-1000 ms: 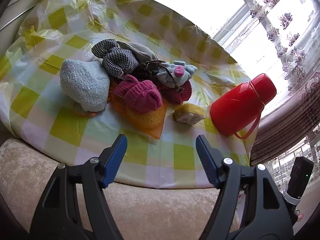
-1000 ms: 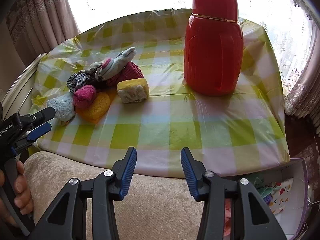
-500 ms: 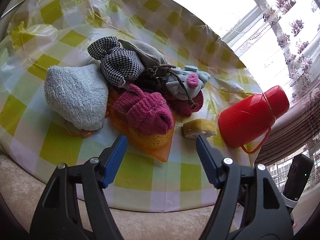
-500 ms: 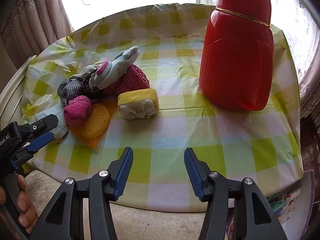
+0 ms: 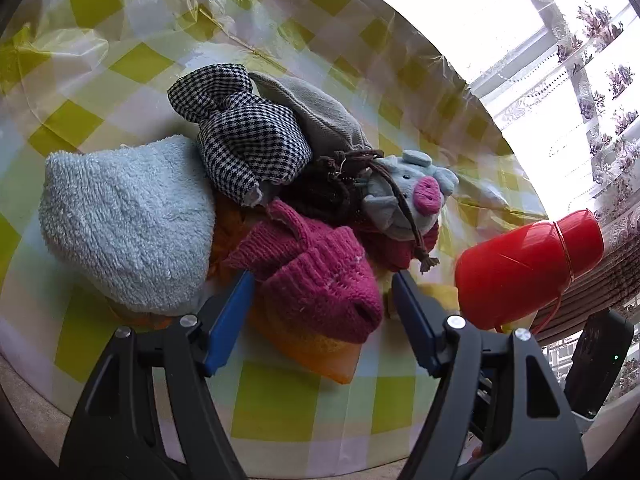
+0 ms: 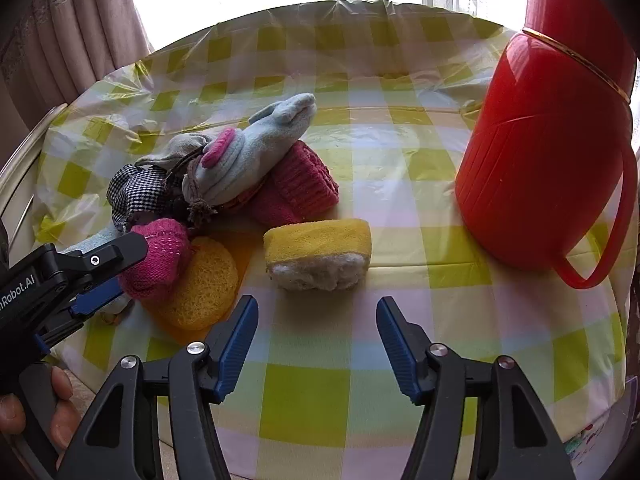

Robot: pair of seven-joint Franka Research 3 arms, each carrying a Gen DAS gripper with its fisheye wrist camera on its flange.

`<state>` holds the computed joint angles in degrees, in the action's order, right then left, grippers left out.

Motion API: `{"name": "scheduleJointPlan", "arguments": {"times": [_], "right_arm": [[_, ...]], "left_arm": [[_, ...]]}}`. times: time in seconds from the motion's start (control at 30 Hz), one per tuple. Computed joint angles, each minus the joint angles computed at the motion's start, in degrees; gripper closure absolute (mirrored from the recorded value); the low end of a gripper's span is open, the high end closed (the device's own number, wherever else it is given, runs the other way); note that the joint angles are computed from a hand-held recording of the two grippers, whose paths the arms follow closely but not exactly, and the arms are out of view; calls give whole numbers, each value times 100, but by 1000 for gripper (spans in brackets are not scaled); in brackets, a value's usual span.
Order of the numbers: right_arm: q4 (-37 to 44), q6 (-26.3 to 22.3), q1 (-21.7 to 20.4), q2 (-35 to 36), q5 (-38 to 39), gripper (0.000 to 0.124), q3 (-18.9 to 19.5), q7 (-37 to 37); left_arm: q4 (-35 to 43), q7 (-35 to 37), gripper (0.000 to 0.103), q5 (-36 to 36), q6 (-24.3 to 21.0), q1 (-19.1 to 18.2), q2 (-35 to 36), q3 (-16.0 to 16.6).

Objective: Organize soft objects
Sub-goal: 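Grasp the pink knit mitten with the left gripper while the right gripper grasps the yellow sponge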

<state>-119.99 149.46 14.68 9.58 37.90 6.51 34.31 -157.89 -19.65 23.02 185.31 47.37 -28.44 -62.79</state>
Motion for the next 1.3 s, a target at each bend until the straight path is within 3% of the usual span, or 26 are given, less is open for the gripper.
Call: {"name": "scheduleJointPlan", "arguments": {"times": [0.17,0.37,0.7,0.8,0.87,1.03,1.13,1.2,1.27,1.3], "right_arm": [[232,78,92,271,-209,61,25,272],[464,172,140,540,-456,61,74,539],[722,113,125,806,-662,62,184,721],[728,72,77,801,-558,71,222,636],[718,7,48,778,-492,87,247,526],[646,-72,19,671,-324,92,242,320],[609,-74,76,607,-478,89,137,496],[582,-105,82,549,-540,80,91,652],[521,-22,42,470,-406,60,109,636],[485,77,50,436,-381,57,114,628]], "left_arm": [[81,101,29,30,136,435,86,-345],[150,359,39,-114,327,835,167,-712],[139,532,51,-367,367,904,26,-898],[68,486,52,-436,386,798,-114,-848],[36,455,53,-459,350,704,-222,-797],[-12,358,53,-415,263,505,-401,-680],[-35,285,53,-381,253,450,-458,-648],[-25,263,53,-344,257,464,-475,-650],[-10,246,53,-315,267,502,-481,-677],[-13,235,53,-309,277,504,-491,-677]]}}
